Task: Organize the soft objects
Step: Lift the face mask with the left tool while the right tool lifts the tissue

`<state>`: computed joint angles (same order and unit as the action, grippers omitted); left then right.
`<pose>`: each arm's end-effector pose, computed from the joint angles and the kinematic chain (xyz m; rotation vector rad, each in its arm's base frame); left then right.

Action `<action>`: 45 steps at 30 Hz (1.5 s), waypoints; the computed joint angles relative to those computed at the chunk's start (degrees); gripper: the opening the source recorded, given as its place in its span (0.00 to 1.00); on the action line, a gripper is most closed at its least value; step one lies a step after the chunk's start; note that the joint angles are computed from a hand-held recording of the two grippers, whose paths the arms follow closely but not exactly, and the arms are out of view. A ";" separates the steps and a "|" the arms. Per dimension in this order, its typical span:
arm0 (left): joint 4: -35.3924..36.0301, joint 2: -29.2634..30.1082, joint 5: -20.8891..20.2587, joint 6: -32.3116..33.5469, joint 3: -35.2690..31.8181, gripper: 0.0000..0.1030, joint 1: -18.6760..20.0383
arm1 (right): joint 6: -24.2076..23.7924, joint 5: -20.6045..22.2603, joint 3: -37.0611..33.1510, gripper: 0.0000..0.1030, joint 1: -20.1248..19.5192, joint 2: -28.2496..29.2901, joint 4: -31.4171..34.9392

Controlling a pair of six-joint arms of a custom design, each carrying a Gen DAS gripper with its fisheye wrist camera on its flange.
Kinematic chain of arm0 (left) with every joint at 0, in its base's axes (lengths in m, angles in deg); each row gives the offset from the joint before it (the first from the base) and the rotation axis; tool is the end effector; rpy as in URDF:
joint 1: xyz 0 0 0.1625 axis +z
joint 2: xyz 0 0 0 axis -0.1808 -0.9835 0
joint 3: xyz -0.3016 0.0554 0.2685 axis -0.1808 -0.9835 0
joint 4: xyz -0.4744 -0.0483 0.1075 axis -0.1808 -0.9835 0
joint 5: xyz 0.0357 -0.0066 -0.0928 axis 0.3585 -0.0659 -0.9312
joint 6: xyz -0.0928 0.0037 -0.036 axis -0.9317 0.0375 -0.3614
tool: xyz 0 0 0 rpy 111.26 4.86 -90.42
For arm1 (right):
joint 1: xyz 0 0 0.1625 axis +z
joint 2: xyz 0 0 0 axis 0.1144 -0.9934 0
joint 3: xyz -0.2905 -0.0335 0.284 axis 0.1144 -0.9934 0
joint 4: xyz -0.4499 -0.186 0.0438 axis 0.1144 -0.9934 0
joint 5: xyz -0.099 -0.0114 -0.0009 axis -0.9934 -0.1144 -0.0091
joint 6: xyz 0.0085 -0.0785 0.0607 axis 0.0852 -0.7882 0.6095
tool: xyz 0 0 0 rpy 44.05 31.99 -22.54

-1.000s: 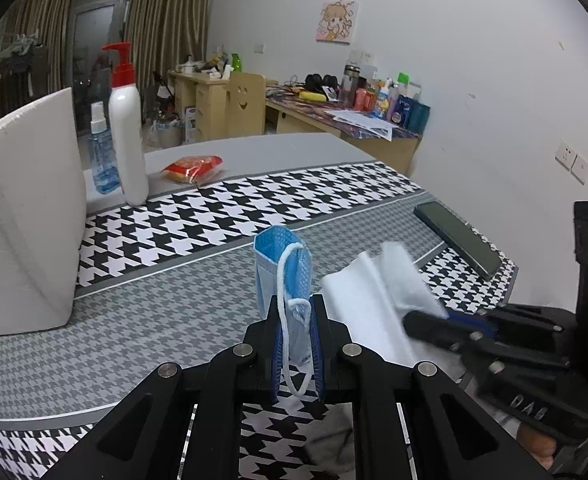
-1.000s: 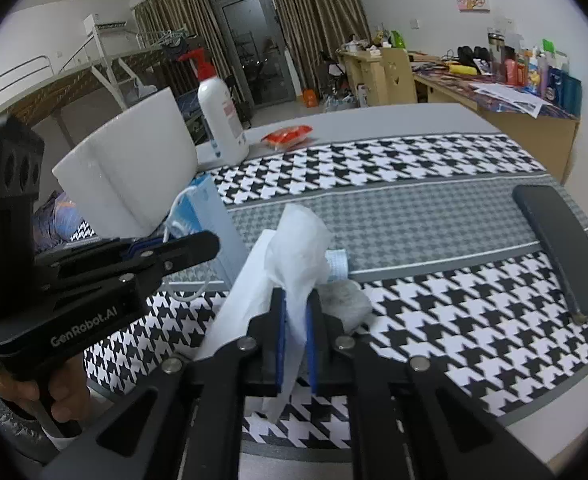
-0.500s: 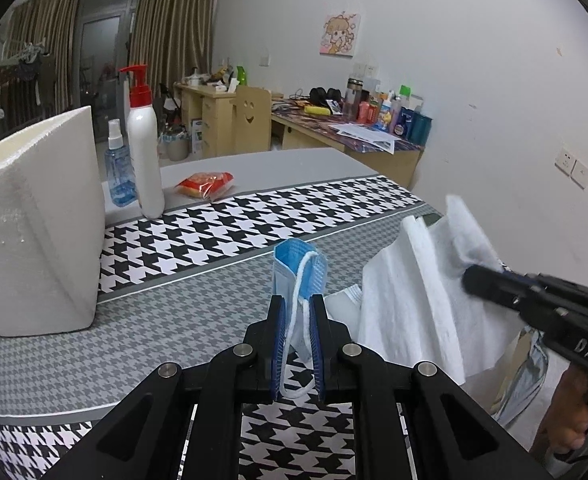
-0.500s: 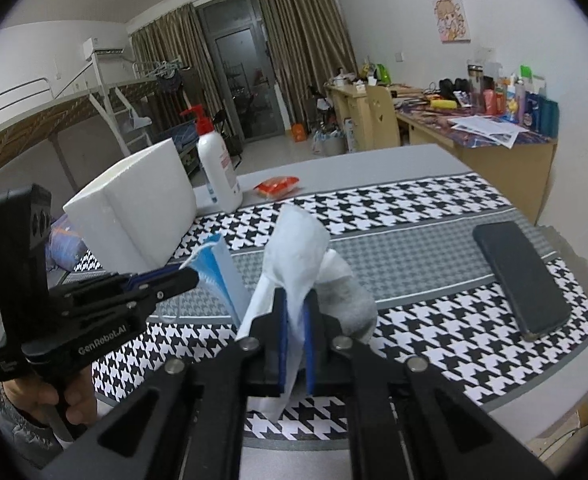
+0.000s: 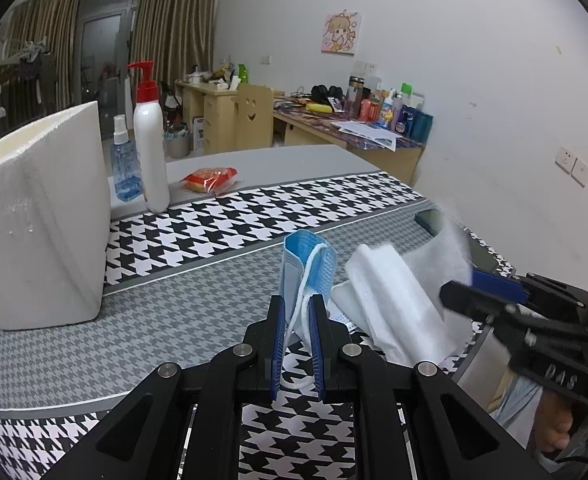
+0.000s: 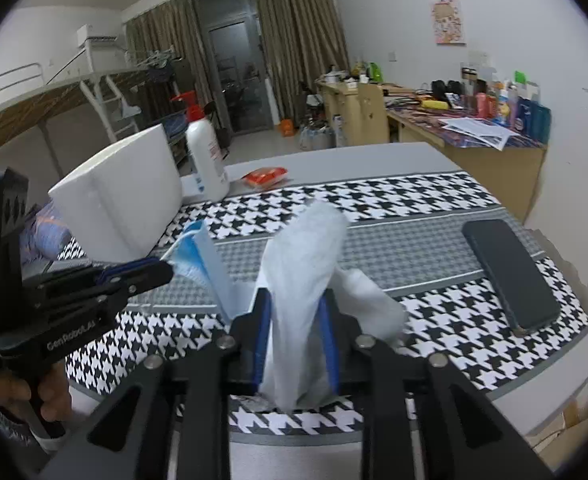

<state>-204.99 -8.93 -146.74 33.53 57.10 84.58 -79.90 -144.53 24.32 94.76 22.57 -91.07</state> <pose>-0.0432 -0.7991 0.2139 0.6474 2.3918 -0.9826 0.2729 -0.8314 0.0005 0.8145 -2.4356 0.9390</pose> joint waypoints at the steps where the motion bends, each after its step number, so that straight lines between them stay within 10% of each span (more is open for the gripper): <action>1: -0.01 0.08 -0.06 0.26 -0.02 0.13 -0.02 | -0.60 -0.06 0.17 0.42 0.09 0.10 -0.52; 11: 2.49 2.31 1.18 2.63 -2.13 0.18 -0.36 | -0.87 -1.53 -3.34 0.54 -0.34 2.80 3.71; 16: 1.75 3.93 3.71 3.27 -3.32 0.54 -0.61 | -0.67 -2.41 -3.83 0.54 -0.62 3.17 4.75; 28: 3.29 7.57 6.58 4.24 -7.59 0.55 -0.67 | 0.34 -0.89 -2.37 0.54 -1.44 1.94 6.15; 36: 4.98 9.06 6.78 3.08 -9.82 0.06 -0.38 | 0.69 -1.54 -2.90 0.62 -1.29 2.33 7.08; 45: 4.02 6.90 4.26 2.07 -7.91 0.05 -0.20 | 1.58 -5.66 -6.54 0.49 -0.57 4.82 9.75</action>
<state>-200.97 -2.04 -142.49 35.59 49.19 84.38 -78.32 -150.19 17.79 94.19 27.39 -81.32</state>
